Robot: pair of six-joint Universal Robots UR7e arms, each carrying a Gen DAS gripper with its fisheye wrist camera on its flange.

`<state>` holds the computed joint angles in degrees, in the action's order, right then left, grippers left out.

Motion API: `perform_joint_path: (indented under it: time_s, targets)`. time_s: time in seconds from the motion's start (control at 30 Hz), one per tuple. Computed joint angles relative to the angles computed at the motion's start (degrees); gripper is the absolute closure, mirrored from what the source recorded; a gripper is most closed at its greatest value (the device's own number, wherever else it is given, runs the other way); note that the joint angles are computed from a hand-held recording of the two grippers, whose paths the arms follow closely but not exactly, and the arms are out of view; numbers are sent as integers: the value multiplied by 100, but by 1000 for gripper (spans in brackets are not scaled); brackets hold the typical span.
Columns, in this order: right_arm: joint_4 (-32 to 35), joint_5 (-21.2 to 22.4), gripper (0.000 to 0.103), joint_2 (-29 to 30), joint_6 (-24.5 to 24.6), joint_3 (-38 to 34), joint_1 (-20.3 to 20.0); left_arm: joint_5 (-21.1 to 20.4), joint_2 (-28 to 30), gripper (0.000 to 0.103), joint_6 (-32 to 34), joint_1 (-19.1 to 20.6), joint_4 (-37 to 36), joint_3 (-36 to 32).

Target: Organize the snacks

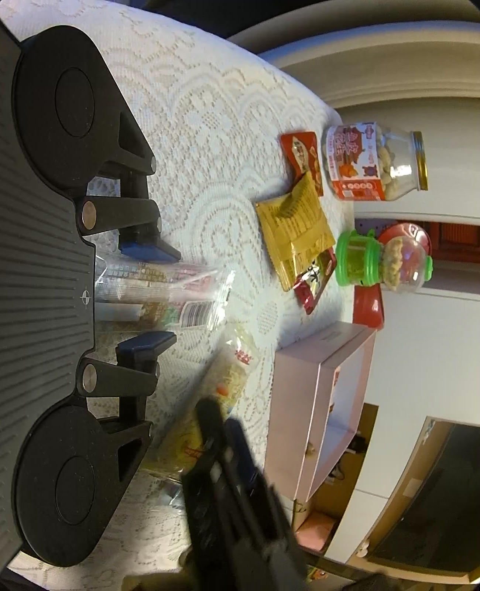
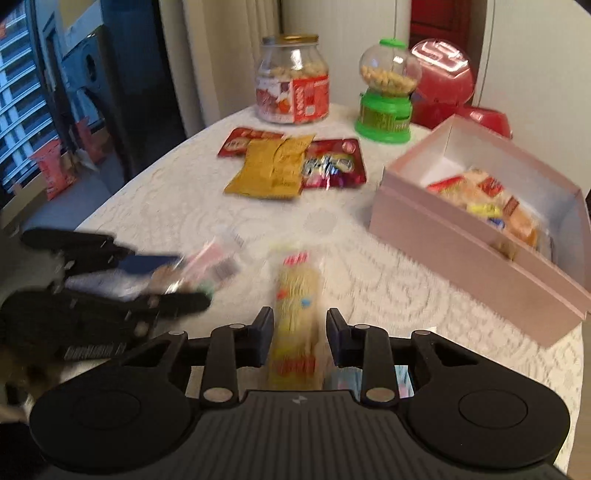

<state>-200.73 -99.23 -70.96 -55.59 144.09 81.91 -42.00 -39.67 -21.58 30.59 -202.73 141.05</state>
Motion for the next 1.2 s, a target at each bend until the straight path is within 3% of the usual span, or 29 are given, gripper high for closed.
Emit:
perform_joint_path:
  time_s: [0.2,0.33,0.53,0.7,0.77,0.9,1.0,1.07,1.2]
  targets:
    - [-110,-403,74,596,237,-377,293,-93,-73,58,66,17,7,52]
    - [109,135,75,-178,188,70,94,37,-52,61,-146,-111,104,82]
    - [495,1123,76,-1869,-13,748,-667,-109,128,62,98,-277,-852,-52]
    - [865,1716,76,-2737,-130,926,-1335,-307,93,62,1476,-112,-1009,-1203]
    - [861,1903,76,-2881,-154,975,-1544,-570,140,61,1924,93,-523,-1946]
    - [1003,2275,76,-3088,-153,971,-1866,-1033,613,60,1905,615,775,-3498]
    - [1075,2320,76,-3079,-18,847,-1927,-1446,1091,63,1352,1071,1533,-4392]
    - [1129,2313,76,-3093,108,732,-1922,-1511,1240,63,1168,1207,1635,-4553]
    - [1102,2226,76,-2956,415,326,-1671,-1931,1092,63,1404,1388,937,-4174]
